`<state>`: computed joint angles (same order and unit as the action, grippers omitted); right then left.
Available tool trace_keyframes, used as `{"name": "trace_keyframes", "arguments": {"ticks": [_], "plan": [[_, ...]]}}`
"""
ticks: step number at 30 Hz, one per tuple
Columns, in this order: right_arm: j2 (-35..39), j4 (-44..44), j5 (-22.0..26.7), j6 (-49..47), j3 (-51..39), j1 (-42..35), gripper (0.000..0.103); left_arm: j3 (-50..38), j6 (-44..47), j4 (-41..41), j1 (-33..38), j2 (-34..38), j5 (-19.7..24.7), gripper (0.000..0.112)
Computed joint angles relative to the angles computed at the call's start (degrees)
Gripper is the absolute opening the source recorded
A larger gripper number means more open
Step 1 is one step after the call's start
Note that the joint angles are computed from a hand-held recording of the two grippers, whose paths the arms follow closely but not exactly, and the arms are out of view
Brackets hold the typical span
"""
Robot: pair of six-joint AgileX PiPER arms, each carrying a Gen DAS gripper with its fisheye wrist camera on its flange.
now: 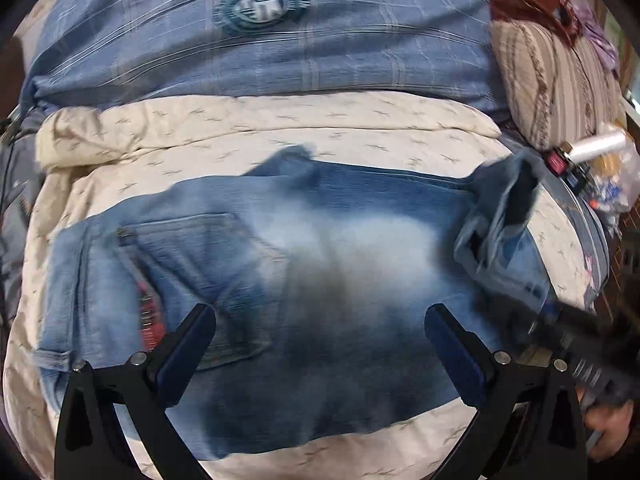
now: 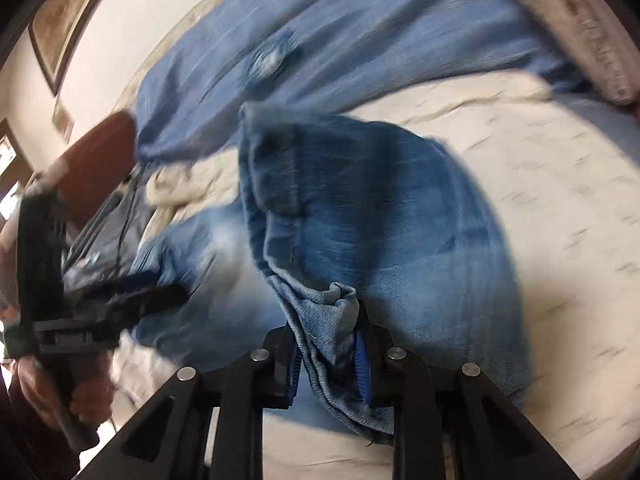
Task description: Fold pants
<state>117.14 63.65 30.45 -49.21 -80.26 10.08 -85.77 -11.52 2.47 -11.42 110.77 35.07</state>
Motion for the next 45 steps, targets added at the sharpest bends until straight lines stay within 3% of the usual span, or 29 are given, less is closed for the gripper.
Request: {"name": "trace_keyframes", "arguments": {"ticks": [4,7,8,9,10,13,19,22,28,31,33,35,36,40,45], "plan": [[1.2,-11.7,-1.7,11.9,-2.3,3.9,0.029,0.4,1.9,-3.3,2.4,0.0,0.9,0.103],[-0.3,-3.4,2.1,5.0,-0.8,1.1,0.035,0.0,3.5,-5.9,2.9,0.1,1.5,0.103],[-1.4,2.3,4.1,0.3,1.0,-0.8,0.041,-0.5,4.0,-6.6,2.8,0.3,1.8,0.103],[-2.0,7.9,5.8,-4.2,2.7,-2.3,0.065,-1.1,4.4,-7.3,2.5,0.6,2.1,0.103],[-2.9,13.7,6.9,-8.9,5.0,-3.5,0.080,-2.2,5.3,-8.7,2.1,1.3,2.9,0.103],[-5.2,19.5,7.4,-15.1,8.6,-5.9,0.081,-6.5,8.7,-13.8,1.2,4.2,5.8,0.103],[-7.5,33.3,9.7,-20.6,15.6,-14.6,0.081,-14.3,5.2,-12.0,-1.8,10.3,11.9,0.103],[-6.0,31.7,11.2,-14.5,14.8,-17.9,0.080,-19.3,4.4,-12.8,-2.5,14.1,14.3,0.103],[-2.7,29.8,21.7,-9.4,14.7,-22.4,0.080,-29.5,5.0,-18.0,-3.5,20.4,19.5,0.103],[-0.1,31.1,27.9,-8.1,15.1,-23.2,0.080,-32.4,5.1,-18.2,-4.6,22.2,21.2,0.092],[0.6,32.0,30.1,-8.2,16.3,-23.5,0.080,-33.1,4.0,-15.3,-5.6,22.5,20.4,0.071],[1.1,32.1,31.4,-8.1,16.8,-23.5,0.080,-34.7,4.4,-16.8,-5.2,23.2,20.8,0.043],[1.5,32.0,31.8,-7.8,16.6,-23.3,0.080,-37.3,4.9,-19.3,-4.6,24.6,22.1,0.037],[3.7,31.9,33.6,-5.6,15.6,-23.2,0.080,-38.2,4.3,-18.4,-5.3,25.0,21.6,0.030],[8.4,30.6,36.4,-1.1,10.5,-20.3,0.079,-35.8,6.0,-20.8,-5.2,23.7,20.5,0.029]]}}
